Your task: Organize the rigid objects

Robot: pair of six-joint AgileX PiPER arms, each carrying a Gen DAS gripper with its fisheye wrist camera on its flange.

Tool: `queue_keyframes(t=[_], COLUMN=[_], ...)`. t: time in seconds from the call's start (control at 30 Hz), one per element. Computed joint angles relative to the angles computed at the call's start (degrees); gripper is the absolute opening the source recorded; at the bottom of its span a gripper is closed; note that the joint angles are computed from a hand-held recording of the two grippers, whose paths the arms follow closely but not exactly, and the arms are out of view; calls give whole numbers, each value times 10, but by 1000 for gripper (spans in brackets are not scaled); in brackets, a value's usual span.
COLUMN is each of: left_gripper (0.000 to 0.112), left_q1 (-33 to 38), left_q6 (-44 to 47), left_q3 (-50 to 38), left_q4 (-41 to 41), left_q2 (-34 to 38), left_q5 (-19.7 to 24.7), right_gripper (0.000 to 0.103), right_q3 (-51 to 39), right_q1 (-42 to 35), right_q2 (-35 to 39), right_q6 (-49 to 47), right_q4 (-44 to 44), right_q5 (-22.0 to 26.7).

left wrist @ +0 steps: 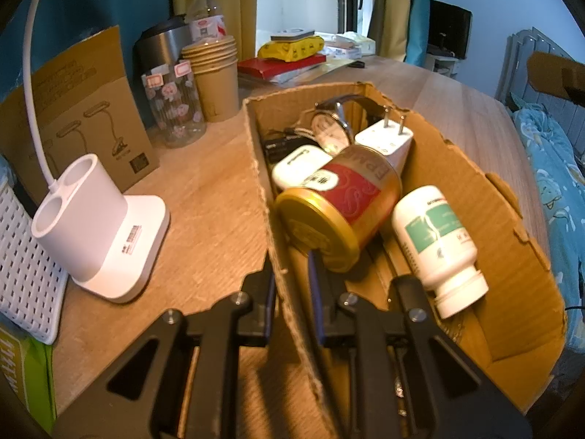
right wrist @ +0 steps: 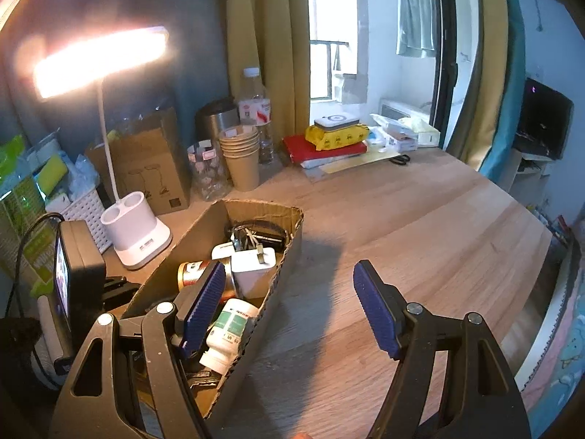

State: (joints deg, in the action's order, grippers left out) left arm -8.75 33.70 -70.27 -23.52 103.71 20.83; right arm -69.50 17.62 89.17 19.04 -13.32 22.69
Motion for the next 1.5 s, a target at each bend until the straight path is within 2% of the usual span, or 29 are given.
queue_keyframes(t=[0.2,0.3,0.37,0.47,0.57,0.67,0.73,0.77,0.8,0.83,0.87,0.93,0.97,1.0,1.07,1.1,1.13,1.17,1.23,1.33,1.4,1.5], left_gripper=[18,18,18,18,18,18,18,18,18,18,19,19,20,22,29,45,68,75,77,78,78,83], left_q1=[0,7,7,6,4,2,10,13,13,9,4,0,-5,-9,-4,-2,-3,-2,3,-9,-17,-46], left_q6=[-1,8,9,14,0,-25,1,16,18,-2,-24,-39,-59,-93,-121,-122,-137,-133,-130,-217,-228,-348], left_q3=[-4,-8,-12,-13,-9,-6,-11,-14,-20,-15,6,46,60,65,73,88,103,115,131,144,148,150], left_q4=[-4,-23,-25,-31,-18,3,-23,-38,-45,-28,-15,-18,11,50,62,61,73,61,34,110,113,217], left_q2=[2,4,8,9,6,4,7,10,13,10,-2,-36,-51,-65,-98,-123,-148,-167,-208,-266,-301,-355], left_q5=[5,17,20,21,16,9,20,27,36,25,-9,-56,-75,-77,-66,-75,-90,-97,-99,-93,-75,-53], right_gripper=[76,76,76,76,76,76,76,76,76,76,76,76,76,76,76,76,76,76,76,76,76,76], right_q3=[-33,-42,-54,-106,-138,-113,-61,-23,6,19,25,48,50,52,58,61,63,66,76,90,100,112], right_q1=[-9,-16,-14,-24,-20,-11,2,10,20,29,38,47,59,78,102,109,115,124,138,142,152,162], right_q2=[53,75,88,121,135,115,81,58,31,15,1,-37,-54,-68,-95,-112,-124,-135,-159,-193,-215,-250], right_q6=[-68,-96,-73,-105,-107,-66,-4,52,107,160,205,244,265,301,320,311,307,315,342,344,355,352], right_q4=[29,49,25,75,75,40,-13,-70,-128,-171,-190,-184,-203,-245,-265,-254,-255,-270,-298,-299,-314,-321], right_q5=[35,26,22,56,95,85,38,2,-15,-10,4,0,17,39,63,74,81,92,111,123,136,151])
